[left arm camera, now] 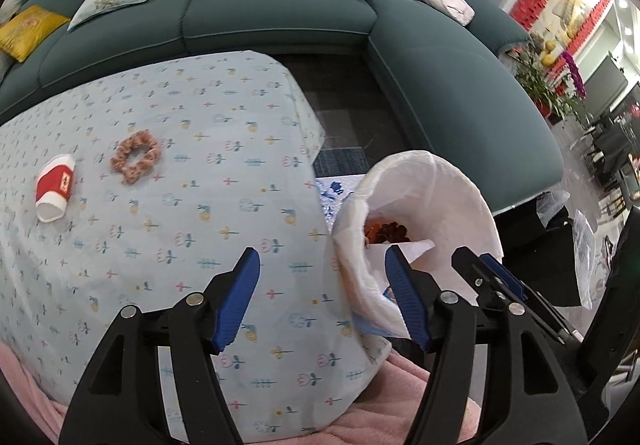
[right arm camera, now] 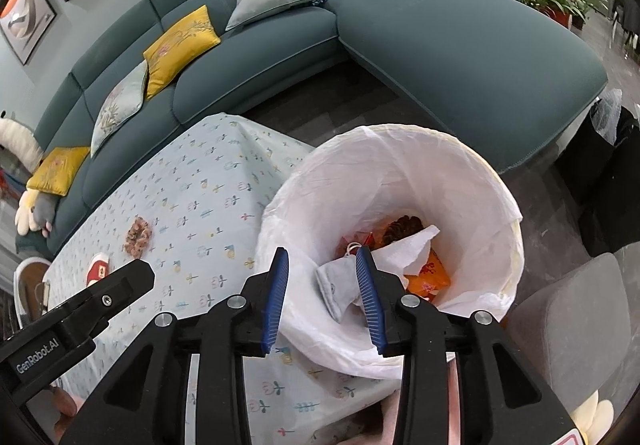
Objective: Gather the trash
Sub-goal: 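Move both open tools back from the bin to the red paper cup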
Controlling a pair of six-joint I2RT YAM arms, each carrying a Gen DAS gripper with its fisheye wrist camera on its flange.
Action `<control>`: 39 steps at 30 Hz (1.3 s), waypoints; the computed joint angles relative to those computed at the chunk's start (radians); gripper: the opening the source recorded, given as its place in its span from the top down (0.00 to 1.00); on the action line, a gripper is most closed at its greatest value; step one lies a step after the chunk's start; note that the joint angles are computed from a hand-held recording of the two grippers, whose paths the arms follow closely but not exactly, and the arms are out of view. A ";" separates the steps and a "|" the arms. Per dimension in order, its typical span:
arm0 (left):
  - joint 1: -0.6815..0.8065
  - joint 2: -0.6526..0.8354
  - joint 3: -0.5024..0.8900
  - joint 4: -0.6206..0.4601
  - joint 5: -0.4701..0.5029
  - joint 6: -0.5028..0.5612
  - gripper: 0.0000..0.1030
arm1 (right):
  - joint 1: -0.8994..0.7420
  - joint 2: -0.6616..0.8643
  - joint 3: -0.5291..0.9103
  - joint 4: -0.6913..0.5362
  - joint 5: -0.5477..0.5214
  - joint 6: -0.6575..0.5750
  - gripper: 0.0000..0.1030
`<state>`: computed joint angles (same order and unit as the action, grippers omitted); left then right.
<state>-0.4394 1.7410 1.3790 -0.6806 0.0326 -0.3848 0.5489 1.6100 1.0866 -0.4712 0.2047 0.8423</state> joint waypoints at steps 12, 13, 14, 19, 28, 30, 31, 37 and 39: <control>0.150 -0.069 -0.089 0.014 0.043 0.030 0.39 | 0.101 0.144 0.201 -0.076 0.033 0.006 0.60; 0.167 -0.075 -0.096 0.014 0.049 0.034 0.39 | 0.109 0.156 0.218 -0.081 0.037 0.005 0.59; 0.183 -0.078 -0.102 0.014 0.054 0.038 0.39 | 0.119 0.171 0.237 -0.088 0.040 0.004 0.59; 0.271 -0.098 -0.140 0.019 0.077 0.063 0.39 | 0.162 0.252 0.345 -0.126 0.044 -0.001 0.59; 0.467 -0.091 -0.174 0.021 0.115 0.129 0.36 | 0.232 0.428 0.596 -0.216 0.041 -0.017 0.56; 0.509 -0.081 -0.176 0.023 0.126 0.144 0.36 | 0.248 0.482 0.674 -0.244 0.036 -0.021 0.55; 0.530 -0.074 -0.174 0.023 0.129 0.152 0.36 | 0.253 0.502 0.703 -0.255 0.035 -0.022 0.55; 0.661 -0.014 -0.141 0.025 0.152 0.208 0.36 | 0.287 0.691 0.988 -0.368 0.015 -0.050 0.54; 0.701 0.015 -0.117 0.023 0.159 0.223 0.36 | 0.296 0.773 1.120 -0.425 0.006 -0.061 0.54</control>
<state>0.2614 1.7561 1.2616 -0.6579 0.1917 -0.1620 0.8446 2.3826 2.2068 -0.8961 0.2108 0.7812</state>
